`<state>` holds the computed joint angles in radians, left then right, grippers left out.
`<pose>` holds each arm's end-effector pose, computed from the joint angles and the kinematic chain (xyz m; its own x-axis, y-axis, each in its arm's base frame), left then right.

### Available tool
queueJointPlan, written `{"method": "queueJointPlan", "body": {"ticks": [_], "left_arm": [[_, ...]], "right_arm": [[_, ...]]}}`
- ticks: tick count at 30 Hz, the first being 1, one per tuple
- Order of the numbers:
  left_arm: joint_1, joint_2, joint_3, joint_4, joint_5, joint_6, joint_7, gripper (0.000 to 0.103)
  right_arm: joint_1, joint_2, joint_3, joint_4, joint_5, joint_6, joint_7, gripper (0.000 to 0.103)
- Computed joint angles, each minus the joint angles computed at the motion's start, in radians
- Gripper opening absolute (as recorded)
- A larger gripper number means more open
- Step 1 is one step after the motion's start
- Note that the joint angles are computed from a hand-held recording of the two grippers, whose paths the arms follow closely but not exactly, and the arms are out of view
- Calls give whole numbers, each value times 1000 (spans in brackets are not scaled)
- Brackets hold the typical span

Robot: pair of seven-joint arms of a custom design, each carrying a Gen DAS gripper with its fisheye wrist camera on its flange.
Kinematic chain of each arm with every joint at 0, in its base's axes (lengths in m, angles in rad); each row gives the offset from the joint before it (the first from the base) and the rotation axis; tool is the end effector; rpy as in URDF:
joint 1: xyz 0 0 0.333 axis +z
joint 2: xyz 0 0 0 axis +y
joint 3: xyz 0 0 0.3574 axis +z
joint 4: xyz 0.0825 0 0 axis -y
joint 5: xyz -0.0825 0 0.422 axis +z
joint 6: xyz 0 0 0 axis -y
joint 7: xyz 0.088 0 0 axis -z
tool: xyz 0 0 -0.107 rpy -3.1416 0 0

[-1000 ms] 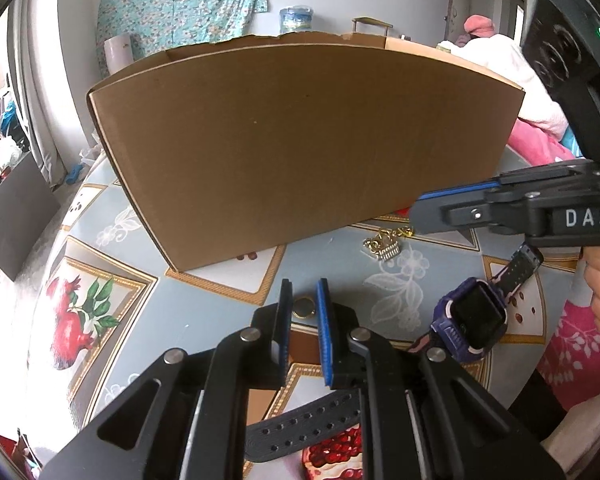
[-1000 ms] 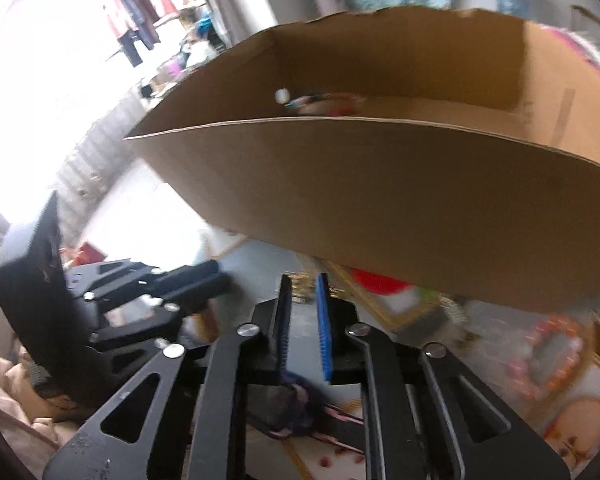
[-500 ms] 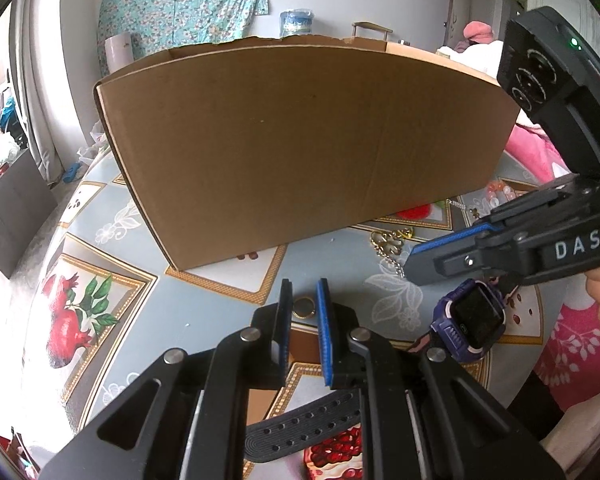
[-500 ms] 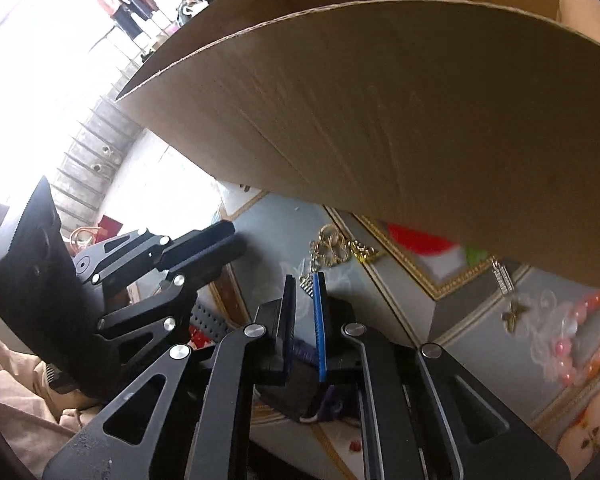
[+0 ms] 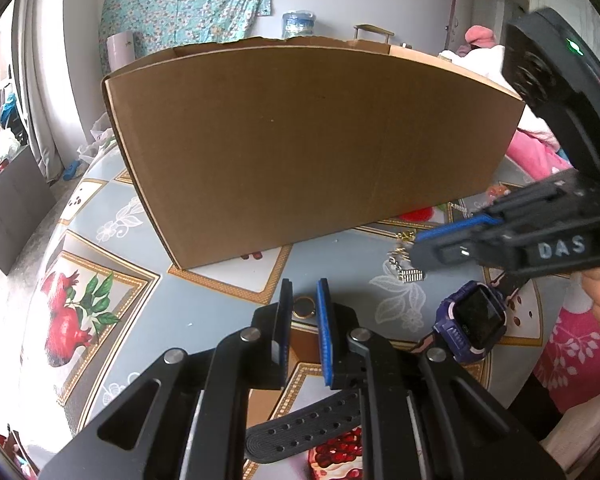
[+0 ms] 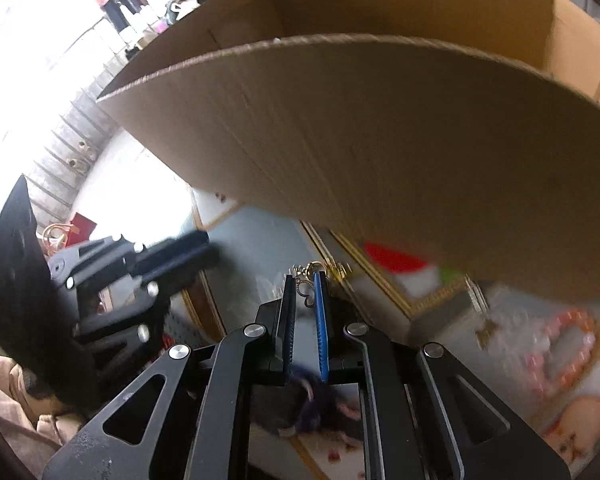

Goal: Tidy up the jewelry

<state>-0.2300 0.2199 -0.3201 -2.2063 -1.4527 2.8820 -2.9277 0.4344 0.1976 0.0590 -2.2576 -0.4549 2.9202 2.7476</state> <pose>0.5302 -0.2547 0.3112 -0.8202 -0.5709 0.0364 -0.4342 0.5799 -0.6894 0.5194 0.3096 0.3334 -0.2012 -0.9450 -0.2579 -0.8693 0.2936 -0.3976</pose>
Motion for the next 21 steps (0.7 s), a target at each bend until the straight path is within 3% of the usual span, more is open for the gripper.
{"method": "queueJointPlan", "body": {"ticks": [8,19,21], "left_arm": [[-1,-2,2,-2,-8,5,8,12],[-3,-2,2,-2,-23,9,14,12],[-4,-1,3,-1,-24,11,18,12]], "right_arm": [[19,3,-16,32,-81,-5,41,10],[-11,-52,14,-48,21,-33,24,12],[-20,-66,23,-66,45,-24,19,17]]}}
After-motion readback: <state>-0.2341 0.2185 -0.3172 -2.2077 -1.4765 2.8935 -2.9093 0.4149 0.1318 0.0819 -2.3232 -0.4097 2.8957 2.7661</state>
